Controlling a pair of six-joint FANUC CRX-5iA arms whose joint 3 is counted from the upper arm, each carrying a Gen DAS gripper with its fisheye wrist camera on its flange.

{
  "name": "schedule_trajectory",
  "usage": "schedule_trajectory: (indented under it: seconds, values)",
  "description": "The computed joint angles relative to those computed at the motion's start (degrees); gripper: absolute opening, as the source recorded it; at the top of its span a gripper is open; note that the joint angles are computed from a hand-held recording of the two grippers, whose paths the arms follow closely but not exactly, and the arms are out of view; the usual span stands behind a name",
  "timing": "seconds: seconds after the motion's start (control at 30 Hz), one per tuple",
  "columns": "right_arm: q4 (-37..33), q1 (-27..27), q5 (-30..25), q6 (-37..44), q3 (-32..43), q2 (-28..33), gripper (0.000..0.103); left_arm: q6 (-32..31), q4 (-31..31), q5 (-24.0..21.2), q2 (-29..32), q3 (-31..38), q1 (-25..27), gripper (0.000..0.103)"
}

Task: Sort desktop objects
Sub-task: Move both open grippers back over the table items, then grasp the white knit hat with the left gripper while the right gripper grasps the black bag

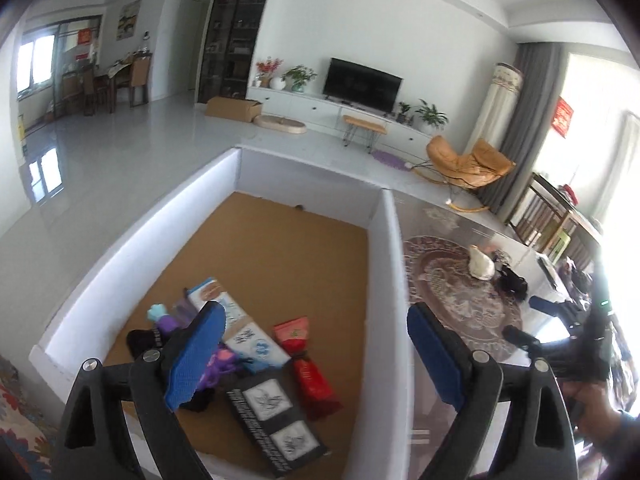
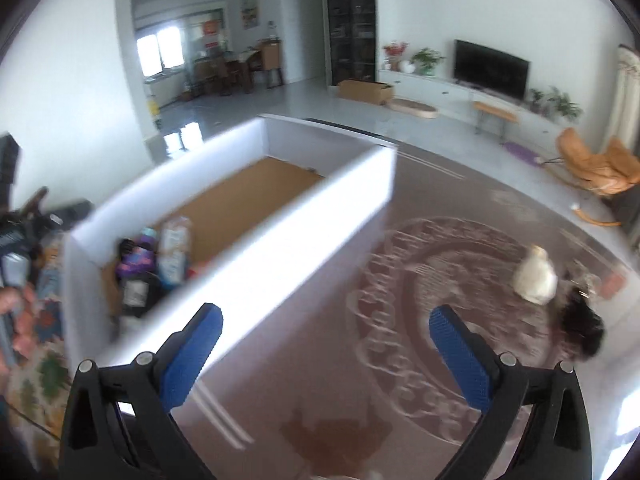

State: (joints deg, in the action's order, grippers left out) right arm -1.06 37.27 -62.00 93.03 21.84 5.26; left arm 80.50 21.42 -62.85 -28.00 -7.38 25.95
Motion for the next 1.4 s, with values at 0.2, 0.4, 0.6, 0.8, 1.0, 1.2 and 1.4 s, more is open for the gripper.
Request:
schedule_trajectory:
  seconds: [0.2,0.4,0.6,0.8,1.0,1.2,1.4]
  values:
    - [16.67,-10.98,4.93,-9.12,-18.05,-4.5,0.103,3.52,0.11,5.41,5.94,3.65,-19.91,0.103]
    - [16.69,-19.36,5.74,-12.06,-19.16,-3.76,0.103,12.68,-10.63,5.84,20.0,10.65,-34.34,0.103]
    - [15.78,-20.4,5.81,-11.65,-17.13,-1.63,0.103,17.01,-20.09,1.44,32.73,19.01,-40.01,0.103]
    - [14.71,-20.82,6.71,-11.06,-16.58,-0.21,0.103,16.93,-24.35,-2.75,39.31,25.62,-42.62,0.103]
    - [9.55,-22.64,5.42,-9.21,-13.38,1.45,0.103,16.13,-25.12,-3.21,42.16,29.03,-42.84,0.103]
    - [5.32,-24.35,3.54,-9.07,-11.3,2.29,0.103,15.64,-24.6,-3.31,47.36,35.41,-41.28,0.103]
    - [6.7,-23.75,4.67,-11.17,-12.67,1.6,0.103,12.65,-22.85,-14.23,61.58,56.67,-40.01,0.103]
